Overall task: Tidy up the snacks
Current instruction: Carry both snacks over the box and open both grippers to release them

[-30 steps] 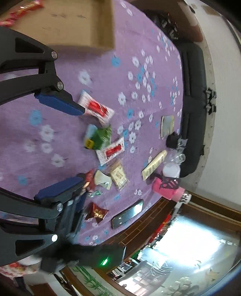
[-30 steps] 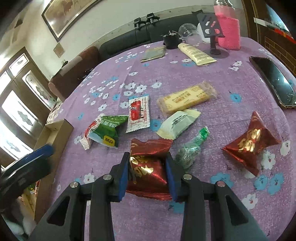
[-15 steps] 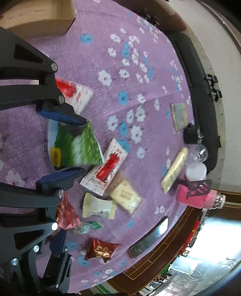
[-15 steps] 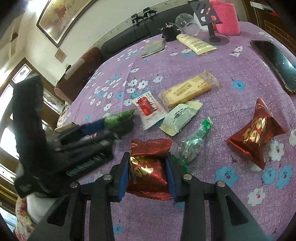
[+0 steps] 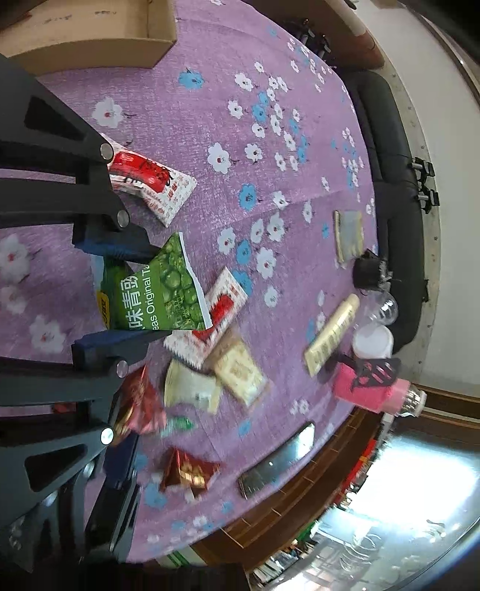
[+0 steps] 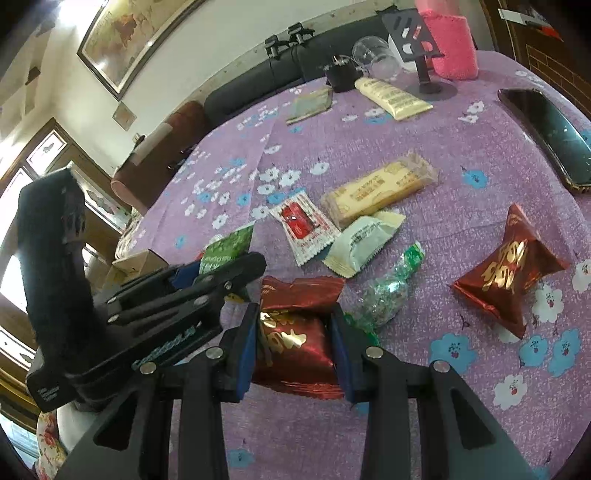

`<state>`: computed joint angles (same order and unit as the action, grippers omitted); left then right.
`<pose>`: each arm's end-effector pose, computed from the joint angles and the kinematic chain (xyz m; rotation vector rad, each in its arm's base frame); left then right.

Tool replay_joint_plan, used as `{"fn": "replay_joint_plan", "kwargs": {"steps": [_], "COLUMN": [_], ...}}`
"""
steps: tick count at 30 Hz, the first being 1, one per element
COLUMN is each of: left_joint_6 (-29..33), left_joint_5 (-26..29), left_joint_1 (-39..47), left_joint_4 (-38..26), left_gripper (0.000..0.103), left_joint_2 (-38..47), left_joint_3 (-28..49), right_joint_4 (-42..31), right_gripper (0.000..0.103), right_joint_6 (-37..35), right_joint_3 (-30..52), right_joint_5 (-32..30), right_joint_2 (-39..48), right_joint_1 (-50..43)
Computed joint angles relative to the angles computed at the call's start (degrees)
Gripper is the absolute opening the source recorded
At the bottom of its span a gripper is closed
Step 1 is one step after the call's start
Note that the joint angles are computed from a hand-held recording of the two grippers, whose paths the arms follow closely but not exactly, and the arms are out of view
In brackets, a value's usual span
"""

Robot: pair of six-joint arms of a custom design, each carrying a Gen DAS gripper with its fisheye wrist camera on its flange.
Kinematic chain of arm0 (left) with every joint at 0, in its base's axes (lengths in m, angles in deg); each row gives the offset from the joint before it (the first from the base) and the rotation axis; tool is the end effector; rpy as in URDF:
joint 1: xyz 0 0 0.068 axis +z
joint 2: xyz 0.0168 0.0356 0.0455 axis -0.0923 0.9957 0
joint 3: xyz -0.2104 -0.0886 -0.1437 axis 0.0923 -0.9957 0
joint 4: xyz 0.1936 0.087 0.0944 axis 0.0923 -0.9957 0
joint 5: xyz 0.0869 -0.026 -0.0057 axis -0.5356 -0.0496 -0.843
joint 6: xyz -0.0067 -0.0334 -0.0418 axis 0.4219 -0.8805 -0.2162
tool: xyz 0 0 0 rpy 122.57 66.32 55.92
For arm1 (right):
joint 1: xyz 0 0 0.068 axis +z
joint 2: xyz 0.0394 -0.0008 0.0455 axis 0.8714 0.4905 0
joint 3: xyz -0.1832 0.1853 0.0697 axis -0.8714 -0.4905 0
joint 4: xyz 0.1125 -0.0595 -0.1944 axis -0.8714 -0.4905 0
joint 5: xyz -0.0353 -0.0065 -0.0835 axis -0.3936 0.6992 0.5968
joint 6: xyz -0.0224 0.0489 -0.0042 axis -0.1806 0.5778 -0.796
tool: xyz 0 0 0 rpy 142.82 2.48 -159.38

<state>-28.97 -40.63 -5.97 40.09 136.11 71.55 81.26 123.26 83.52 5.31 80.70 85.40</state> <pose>0.3063 -0.0191 0.1382 0.6405 2.3894 -0.4204 0.2222 0.1040 0.1098 0.2738 2.3742 0.5871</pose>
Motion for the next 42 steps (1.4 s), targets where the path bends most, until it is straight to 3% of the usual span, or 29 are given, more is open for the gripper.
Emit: {"fn": "replay_joint_plan", "kwargs": {"steps": [6, 14, 18, 22, 26, 33, 42], "left_joint_6": [2.8, 14.3, 20.3, 21.3, 20.1, 20.7, 21.2], "left_joint_5": [6.5, 15.6, 19.1, 20.1, 18.7, 17.1, 13.9], "left_joint_1": [6.7, 28.2, 40.3, 47.9, 51.5, 52.4, 54.5], "left_joint_4": [-6.9, -20.7, -26.6, -28.6, -25.9, -25.3, -25.9], "left_gripper": [0.033, 0.033, 0.033, 0.033, 0.033, 0.034, 0.034], "left_joint_2": [-9.0, -15.2, -11.6, -6.7, -3.6, 3.4, 10.7], "left_joint_3": [-2.2, -0.8, 3.6, 8.5, 11.3, 16.0, 21.5], "right_joint_4": [2.3, 3.3, 2.7, -0.4, -5.1, -18.1, -32.3], "right_gripper": [0.035, 0.035, 0.035, 0.035, 0.035, 0.035, 0.035], "right_joint_6": [-0.2, 0.0, -0.2, 0.4, 2.3, 0.8, -2.9], "right_joint_3": [-0.9, -1.0, -0.6, 1.2, 4.7, 22.9, 51.1], "right_joint_5": [0.0, 2.1, 4.2, 7.6, 9.3, 12.7, 11.9], "right_joint_2": [-0.4, -0.1, 0.1, -0.6, -3.1, 3.1, 21.6], "right_joint_1": [0.3, 1.9, 3.9, 7.7, 13.0, 24.9, 31.9]}}
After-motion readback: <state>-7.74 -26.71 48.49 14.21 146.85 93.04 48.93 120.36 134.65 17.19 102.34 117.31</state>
